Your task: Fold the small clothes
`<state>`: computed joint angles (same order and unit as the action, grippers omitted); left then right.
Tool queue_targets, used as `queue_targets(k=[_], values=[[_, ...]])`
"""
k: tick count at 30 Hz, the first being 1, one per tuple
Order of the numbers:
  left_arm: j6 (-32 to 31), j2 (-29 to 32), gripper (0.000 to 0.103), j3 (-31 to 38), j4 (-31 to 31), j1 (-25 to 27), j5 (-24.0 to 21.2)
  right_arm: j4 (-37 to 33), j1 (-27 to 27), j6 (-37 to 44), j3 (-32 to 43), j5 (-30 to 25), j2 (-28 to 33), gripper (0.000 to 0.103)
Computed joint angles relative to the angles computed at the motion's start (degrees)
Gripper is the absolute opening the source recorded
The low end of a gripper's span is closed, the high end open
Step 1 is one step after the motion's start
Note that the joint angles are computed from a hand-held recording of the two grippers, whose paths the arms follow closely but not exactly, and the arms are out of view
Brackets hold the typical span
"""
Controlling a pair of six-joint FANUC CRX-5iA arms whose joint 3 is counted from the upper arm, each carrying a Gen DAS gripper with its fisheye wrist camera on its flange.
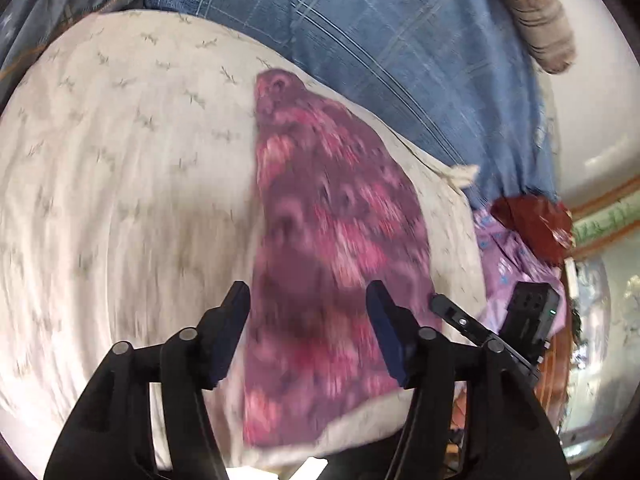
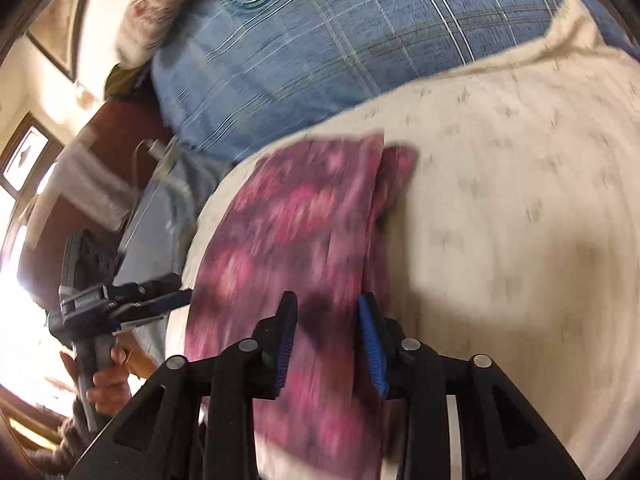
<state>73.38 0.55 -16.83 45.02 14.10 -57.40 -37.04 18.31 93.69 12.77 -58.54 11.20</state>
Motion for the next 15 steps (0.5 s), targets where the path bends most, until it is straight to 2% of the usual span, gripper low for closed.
queue_targets(k=[3, 4, 5, 8, 9, 11, 12, 13, 14, 15], values=[[-0.3, -2.37, 0.066, -3.06, -0.9, -0.03, -1.6, -0.87, 0.06, 0.69, -5.11, 0.02, -3.21, 0.036], [0.99, -2.65, 0.065, -3.1, -2.77, -0.86, -2.0, 0.53, 0.98, 0.39, -6.54, 1.14, -4.07, 0.027], [2.62, -2.78, 0.064, -2.78, -4.73, -1.63, -2.6, 2.05, 1.82, 0.01, -7.51, 2.1, -4.99, 0.009], [7.46, -3.83, 0.064, -1.43, -12.42, -4.15, -2.15, -1.96, 1.72, 4.77, -10.37, 5.6, -10.0, 0.008], [8.93, -3.89, 0.064, -0.86, -15.33, -4.86, -1.85, -0.81, 2.64, 4.88, -11.5, 7.1, -11.44, 0.008], [11.42, -2.68, 0.064, -0.66, -16.64, -5.06, -2.84, 5.26, 5.47, 1.65, -13.51, 8.87, -12.11, 0.008], [12.03, -2.13, 0.062, -1.23, -15.66, -4.68, -3.19, 12.11, 8.11, -3.57, -14.89, 9.6, -11.39, 0.008], [11.95, -2.97, 0.062, -1.97, -15.17, -4.52, -2.63, 15.97, 9.15, -5.88, -15.68, 8.91, -9.92, 0.008], [11.88, -3.25, 0.062, -1.61, -15.58, -4.62, -3.13, 16.83, 9.46, -7.23, -16.72, 9.07, -9.57, 0.008], [10.9, -3.6, 0.062, -1.13, -15.91, -4.7, -4.11, 14.69, 8.65, -7.0, -17.54, 10.08, -10.31, 0.008]])
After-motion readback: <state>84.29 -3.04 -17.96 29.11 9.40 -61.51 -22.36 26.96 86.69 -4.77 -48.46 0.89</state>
